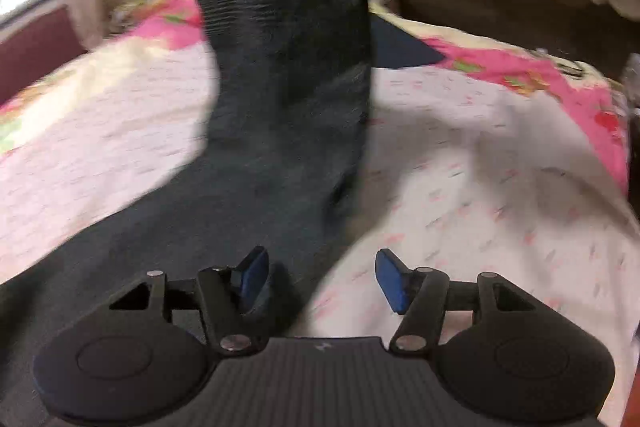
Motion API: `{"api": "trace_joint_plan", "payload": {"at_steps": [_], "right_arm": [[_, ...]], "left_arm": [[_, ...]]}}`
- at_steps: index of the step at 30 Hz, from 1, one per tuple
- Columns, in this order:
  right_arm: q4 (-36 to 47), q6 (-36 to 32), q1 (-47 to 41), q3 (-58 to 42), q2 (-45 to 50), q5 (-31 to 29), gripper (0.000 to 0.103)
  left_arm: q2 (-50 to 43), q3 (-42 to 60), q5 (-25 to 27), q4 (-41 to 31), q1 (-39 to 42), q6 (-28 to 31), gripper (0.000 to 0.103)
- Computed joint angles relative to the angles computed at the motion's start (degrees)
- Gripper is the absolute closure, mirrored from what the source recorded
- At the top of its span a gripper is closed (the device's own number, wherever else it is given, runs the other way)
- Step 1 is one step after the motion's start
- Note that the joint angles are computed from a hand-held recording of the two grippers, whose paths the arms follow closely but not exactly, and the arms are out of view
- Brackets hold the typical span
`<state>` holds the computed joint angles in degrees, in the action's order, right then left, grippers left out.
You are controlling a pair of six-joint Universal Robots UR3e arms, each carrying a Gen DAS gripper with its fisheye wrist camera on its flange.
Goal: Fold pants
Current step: 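Lower the leg end with the right tool onto the folded trousers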
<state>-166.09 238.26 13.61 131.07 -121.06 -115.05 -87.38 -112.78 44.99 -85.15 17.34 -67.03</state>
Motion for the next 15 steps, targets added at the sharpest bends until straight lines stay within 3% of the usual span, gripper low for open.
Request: {"api": "trace_joint_plan", "payload": {"at_steps": [3, 5, 7, 15], "right_arm": [[0.12, -3.13, 6.34, -14.21, 18.00, 0.44, 0.097], [2.48, -4.04, 11.13, -25.41, 29.90, 0.34, 0.097], [5.26, -5.49, 12.05, -36.40, 40.89, 5.80, 0.097], [22.43, -8.49, 18.04, -84.03, 77.33, 13.80, 0.097]], "left_arm": [[-3.42, 4.68, -1.30, -0.83, 7.59, -0.37, 0.031], [-6.39, 5.72, -2.45, 6.39, 11.27, -5.27, 0.031], [-10.14, 7.33, -2.92, 14.02, 14.42, -10.69, 0.031], [-24.97, 21.86, -2.27, 17.60, 23.76, -18.47, 0.031]]}}
